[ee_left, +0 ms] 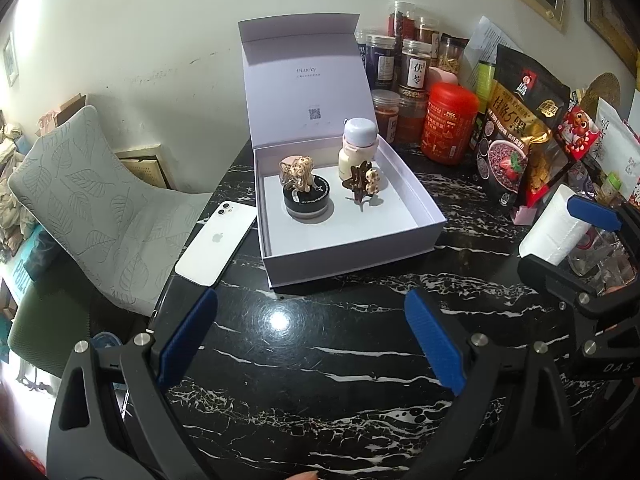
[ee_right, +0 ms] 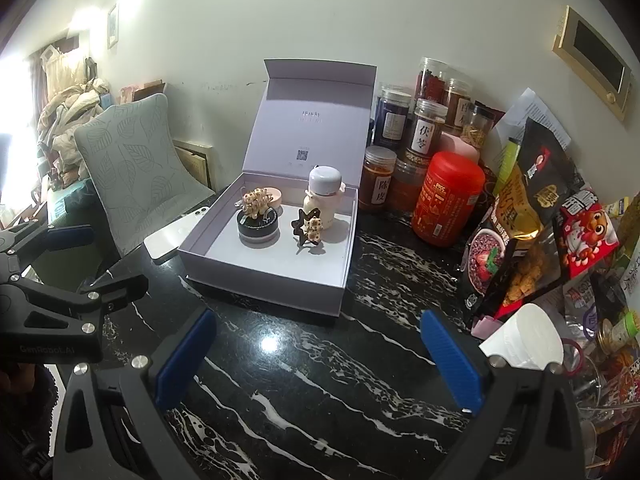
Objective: Organize objects
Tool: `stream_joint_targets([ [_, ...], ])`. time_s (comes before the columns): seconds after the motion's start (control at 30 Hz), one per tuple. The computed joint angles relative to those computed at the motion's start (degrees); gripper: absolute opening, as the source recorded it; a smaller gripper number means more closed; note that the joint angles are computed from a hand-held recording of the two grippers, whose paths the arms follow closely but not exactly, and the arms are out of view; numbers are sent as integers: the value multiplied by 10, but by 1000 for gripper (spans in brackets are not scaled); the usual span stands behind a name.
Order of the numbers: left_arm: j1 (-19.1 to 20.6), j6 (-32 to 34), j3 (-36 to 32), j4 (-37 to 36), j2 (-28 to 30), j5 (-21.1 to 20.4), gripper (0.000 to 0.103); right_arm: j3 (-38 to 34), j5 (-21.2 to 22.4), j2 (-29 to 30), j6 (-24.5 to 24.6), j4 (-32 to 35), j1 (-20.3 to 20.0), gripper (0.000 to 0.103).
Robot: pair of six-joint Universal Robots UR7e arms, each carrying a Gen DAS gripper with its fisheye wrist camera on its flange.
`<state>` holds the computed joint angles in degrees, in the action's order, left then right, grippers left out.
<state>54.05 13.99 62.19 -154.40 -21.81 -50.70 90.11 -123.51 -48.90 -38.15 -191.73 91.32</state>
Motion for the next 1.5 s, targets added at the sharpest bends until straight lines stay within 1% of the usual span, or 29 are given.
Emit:
stream_joint_targets([
  [1.5,0,2,2,0,2,-3,95,2,-5,1,11,1,-4,103],
])
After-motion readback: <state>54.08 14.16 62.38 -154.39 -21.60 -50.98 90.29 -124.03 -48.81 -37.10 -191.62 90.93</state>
